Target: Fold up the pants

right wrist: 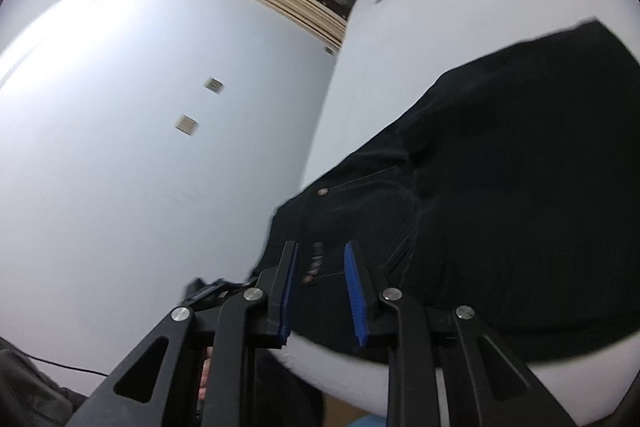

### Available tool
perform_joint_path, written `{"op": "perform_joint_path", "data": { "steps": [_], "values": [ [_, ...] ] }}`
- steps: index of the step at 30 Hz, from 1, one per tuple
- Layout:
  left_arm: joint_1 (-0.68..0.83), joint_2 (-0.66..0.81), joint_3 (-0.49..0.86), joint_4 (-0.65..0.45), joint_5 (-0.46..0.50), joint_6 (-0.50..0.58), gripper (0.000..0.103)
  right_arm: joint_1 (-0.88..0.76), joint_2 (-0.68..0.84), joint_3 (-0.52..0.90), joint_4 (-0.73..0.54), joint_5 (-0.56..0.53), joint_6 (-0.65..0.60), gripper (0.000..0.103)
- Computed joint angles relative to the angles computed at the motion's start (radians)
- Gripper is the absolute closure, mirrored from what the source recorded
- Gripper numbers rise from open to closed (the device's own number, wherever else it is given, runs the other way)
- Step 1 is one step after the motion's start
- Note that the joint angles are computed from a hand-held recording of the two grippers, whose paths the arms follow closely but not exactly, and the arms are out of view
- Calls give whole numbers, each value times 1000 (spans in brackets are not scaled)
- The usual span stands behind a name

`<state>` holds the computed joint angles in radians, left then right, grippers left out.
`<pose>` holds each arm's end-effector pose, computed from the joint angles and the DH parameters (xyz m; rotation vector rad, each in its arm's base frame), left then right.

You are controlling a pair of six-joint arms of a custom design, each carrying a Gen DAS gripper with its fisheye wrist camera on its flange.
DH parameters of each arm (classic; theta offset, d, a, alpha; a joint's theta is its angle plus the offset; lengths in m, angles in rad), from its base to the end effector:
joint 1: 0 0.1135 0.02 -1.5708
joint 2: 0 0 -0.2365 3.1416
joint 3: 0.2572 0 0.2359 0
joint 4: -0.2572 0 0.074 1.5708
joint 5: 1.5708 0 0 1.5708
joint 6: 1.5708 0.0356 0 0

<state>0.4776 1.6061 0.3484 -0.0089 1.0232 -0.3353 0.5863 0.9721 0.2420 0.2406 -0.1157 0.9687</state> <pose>0.1769 0.0573 0.0630 -0.7762 2.3376 -1.3476 0.1587 0.1103 0.1500 0.3488 2.2112 1.0345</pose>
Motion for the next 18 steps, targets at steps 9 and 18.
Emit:
{"op": "perform_joint_path", "data": {
  "steps": [9,18],
  "values": [
    [-101,-255,-31,-66,-95,25,86,-197,438,341,-180,-202,-199,87],
    [-259,-488,-4,-146,-223,14,87,-245,767,492,-167,-274,-224,103]
  ]
}}
